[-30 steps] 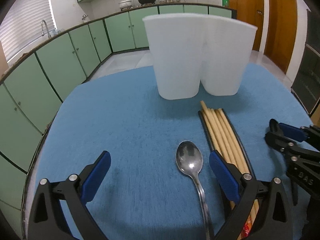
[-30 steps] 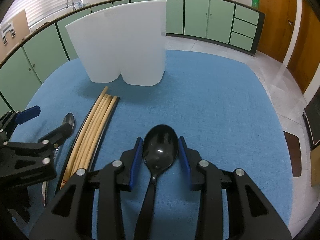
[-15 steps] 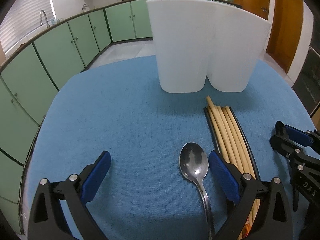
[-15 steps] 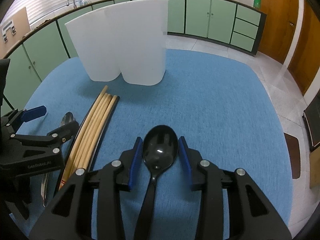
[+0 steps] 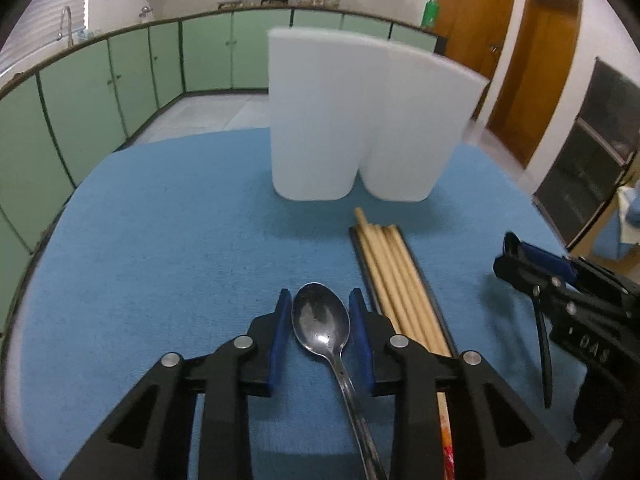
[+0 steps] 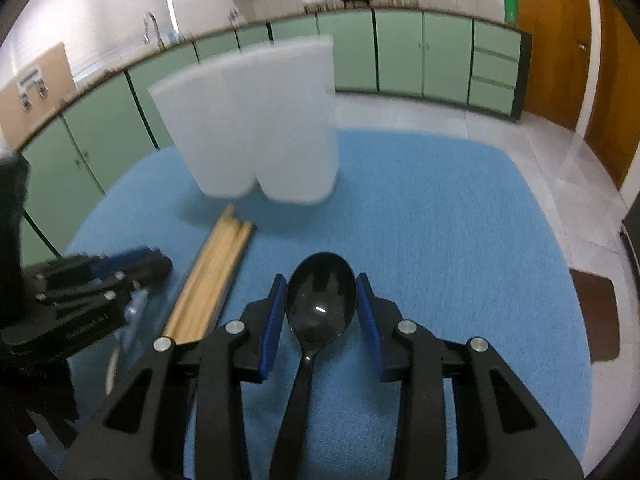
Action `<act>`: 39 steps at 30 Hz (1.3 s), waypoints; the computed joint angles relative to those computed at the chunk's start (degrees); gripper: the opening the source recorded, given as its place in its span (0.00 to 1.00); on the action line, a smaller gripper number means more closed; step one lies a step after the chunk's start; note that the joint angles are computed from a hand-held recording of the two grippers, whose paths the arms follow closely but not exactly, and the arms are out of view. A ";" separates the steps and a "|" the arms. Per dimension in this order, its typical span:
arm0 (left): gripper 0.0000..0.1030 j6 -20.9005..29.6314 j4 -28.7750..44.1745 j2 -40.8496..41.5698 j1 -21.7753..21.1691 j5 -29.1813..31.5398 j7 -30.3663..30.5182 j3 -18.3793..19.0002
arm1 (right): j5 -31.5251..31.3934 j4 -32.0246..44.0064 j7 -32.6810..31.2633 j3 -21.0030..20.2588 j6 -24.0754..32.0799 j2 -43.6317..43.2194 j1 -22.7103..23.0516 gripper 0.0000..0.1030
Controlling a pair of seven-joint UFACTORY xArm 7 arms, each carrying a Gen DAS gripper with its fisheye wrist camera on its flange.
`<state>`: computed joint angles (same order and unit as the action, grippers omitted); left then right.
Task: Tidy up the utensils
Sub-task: 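Carry the black spoon with the right tool while the left tool carries the silver spoon into the holder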
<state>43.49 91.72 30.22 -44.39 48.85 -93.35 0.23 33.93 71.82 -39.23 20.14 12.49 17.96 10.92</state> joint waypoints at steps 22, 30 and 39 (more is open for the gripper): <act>0.28 15.71 -5.28 -7.66 -5.31 31.20 -18.36 -4.54 | 32.31 4.04 -31.42 6.97 -5.19 -2.12 -3.51 0.32; 0.27 17.50 -4.66 -9.04 -4.42 36.67 -19.64 -5.73 | 48.06 13.28 -43.55 6.20 -1.46 0.76 -3.11 0.32; 0.27 15.27 3.27 -7.80 -0.96 43.16 -13.53 -3.93 | 38.08 34.68 -33.79 -0.38 -4.18 13.84 6.12 0.33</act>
